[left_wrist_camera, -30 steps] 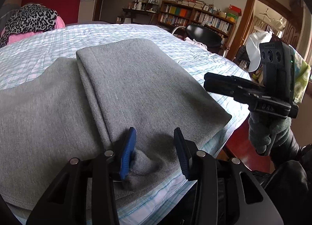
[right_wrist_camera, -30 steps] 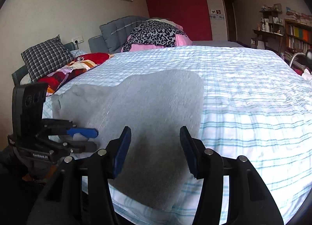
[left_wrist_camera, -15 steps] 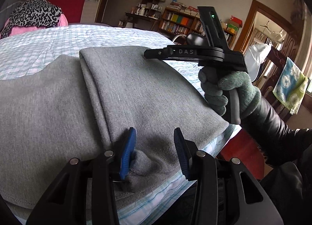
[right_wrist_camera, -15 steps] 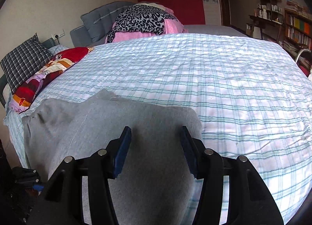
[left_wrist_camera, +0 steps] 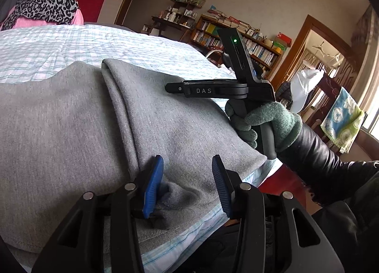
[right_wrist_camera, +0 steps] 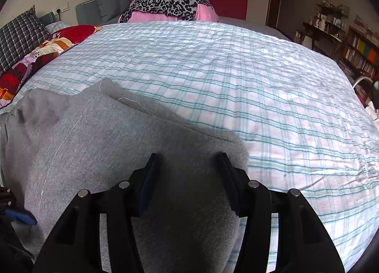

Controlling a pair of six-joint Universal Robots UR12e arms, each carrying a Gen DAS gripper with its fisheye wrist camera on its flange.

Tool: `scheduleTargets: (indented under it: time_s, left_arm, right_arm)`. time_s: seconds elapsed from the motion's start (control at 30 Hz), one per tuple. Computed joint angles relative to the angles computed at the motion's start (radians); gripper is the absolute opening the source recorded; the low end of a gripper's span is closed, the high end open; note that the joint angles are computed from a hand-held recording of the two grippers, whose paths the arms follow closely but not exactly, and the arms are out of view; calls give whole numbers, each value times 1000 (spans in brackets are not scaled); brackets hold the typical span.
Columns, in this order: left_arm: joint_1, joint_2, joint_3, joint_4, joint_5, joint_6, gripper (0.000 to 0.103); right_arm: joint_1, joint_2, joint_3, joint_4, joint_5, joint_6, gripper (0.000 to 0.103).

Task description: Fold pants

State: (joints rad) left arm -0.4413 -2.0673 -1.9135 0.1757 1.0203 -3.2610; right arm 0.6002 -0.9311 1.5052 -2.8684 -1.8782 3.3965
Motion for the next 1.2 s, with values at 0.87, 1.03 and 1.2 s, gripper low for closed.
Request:
scheduleTargets:
  time_s: [0.87,1.03,1.2]
  left_arm:
    - [126,147,-224,173,310,-290,63]
    - [152,180,-271,222,424,-387,72]
    - [189,184,-298,242,470,-487,74]
  right_arm:
    - [110,96,-158,85,60,-205,66]
    - [116,85,-134,11,39,-218,66]
    - [114,78,-119,-72,69,-198,66]
